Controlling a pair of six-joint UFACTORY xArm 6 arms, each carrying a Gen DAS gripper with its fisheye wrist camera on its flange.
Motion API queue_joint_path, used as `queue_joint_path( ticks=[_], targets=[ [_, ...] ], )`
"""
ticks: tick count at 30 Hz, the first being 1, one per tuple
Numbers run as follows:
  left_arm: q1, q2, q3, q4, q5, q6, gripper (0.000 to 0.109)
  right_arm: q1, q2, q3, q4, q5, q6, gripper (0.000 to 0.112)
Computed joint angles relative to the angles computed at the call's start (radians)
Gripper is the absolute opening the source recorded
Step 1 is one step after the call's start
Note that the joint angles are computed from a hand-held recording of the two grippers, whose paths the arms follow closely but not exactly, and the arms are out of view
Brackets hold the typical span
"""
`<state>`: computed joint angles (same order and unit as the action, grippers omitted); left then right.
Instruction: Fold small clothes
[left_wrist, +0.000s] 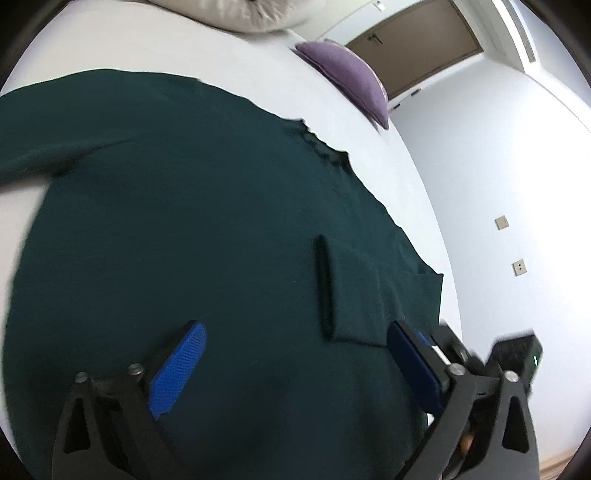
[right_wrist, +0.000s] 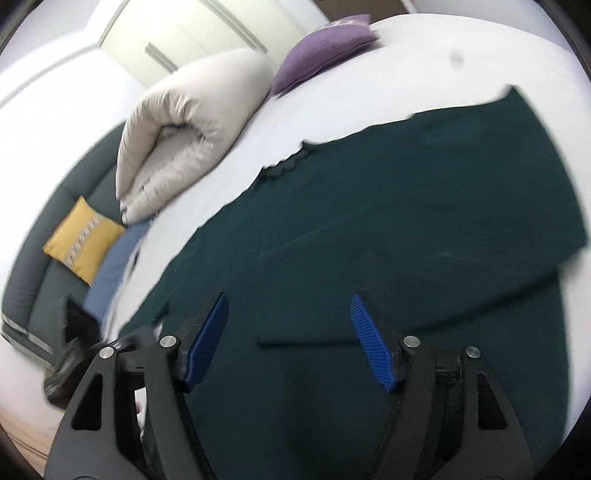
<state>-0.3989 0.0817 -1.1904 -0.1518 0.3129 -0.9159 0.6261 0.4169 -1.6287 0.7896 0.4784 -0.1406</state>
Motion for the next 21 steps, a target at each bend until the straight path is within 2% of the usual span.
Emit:
queue_joint_path(
  ticks=[3, 5, 7, 9, 13, 17, 21],
  targets=[
    [-0.008, 0.12, -0.146, -0.035, 0.055, 0.063, 0.078, -0.042, -0.071, 0.088, 0.1, -0.011, -0.049, 0.068],
    [-0.009, 0.219, -0.275, -0.019, 0.122, 0.078, 0.064, -0.057, -0.099, 0.133, 0.149, -0.024, -0.077, 0.068],
    [-0.011, 0.294, -0.372, -0.019, 0.165, 0.092, 0.058, -0.072, -0.107, 0.154, 0.174, -0.025, -0.086, 0.069],
    [-0.014, 0.34, -0.44, 0.036, 0.191, 0.064, 0.055, -0.078, -0.097, 0.161, 0.183, -0.016, -0.089, 0.067],
    [-0.018, 0.373, -0.5, 0.088, 0.228, 0.053, 0.022, -0.07, -0.085, 0.172, 0.224, -0.046, -0.152, 0.064],
    [-0.028, 0.385, -0.53, 0.166, 0.276, 0.041, 0.016, -0.072, -0.065, 0.144, 0.176, -0.045, -0.118, 0.064],
    [-0.025, 0.359, -0.518, 0.246, 0.281, 0.025, 0.011, -0.077, -0.049, 0.117, 0.141, -0.035, -0.088, 0.064]
  ],
)
